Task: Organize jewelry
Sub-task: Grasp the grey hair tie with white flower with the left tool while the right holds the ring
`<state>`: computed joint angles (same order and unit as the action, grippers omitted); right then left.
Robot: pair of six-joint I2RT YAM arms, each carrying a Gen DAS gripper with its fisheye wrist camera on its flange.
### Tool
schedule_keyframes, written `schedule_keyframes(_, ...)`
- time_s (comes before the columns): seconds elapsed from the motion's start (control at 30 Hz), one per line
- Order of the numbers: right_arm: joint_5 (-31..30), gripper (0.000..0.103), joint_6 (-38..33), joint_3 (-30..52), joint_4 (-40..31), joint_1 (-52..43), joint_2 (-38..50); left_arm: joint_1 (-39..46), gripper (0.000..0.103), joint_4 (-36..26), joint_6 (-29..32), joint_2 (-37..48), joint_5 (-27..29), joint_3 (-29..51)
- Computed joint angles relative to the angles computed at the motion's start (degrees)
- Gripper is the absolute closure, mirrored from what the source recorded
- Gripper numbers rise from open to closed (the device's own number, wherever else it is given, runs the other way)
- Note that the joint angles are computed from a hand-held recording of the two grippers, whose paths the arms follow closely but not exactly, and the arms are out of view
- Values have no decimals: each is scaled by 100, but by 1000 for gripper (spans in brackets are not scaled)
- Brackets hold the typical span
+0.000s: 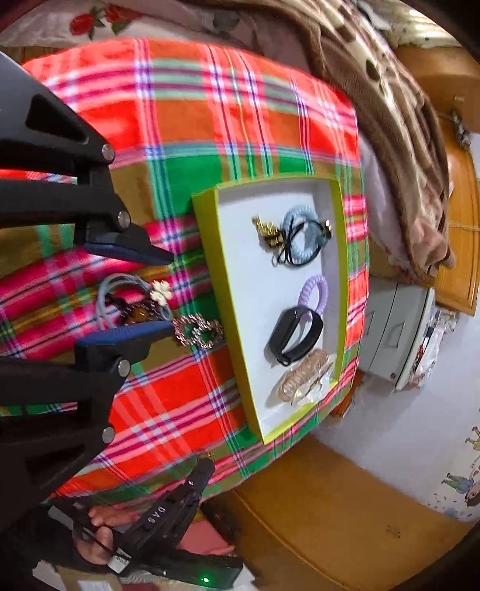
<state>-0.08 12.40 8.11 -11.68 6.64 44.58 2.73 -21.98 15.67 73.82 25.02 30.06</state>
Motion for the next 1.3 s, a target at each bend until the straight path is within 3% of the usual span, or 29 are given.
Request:
schedule_keyframes(0.13,-39,98,0,-8,83,-78,65,-131,70,-29,-26,559,-85,279)
schedule_keyframes(0.3,-143,98,-36,7,137,-202,80,-3,70,-187,22,731,200,499)
schedule_keyframes(0.47,-197,98,-27,1,199,-195,122,-313,71,-403,118,852,-65,507)
schedule_keyframes(0.77,-194,98,-10,-4,242,-178,207,-767,71,-805,308,-676,-283,-444)
schedule_keyframes(0.93,-189,98,18,-2,246,-165,213,-809,71,-940,533,-1635,-1079,-653)
schedule_keyframes(1.1,-224,98,-18,15,342,-199,350,215,71,-1143,851,-632,251,169)
schedule_keyframes(1.3,-329,98,-75,12,440,-349,466,-467,71,-831,431,698,-373,602)
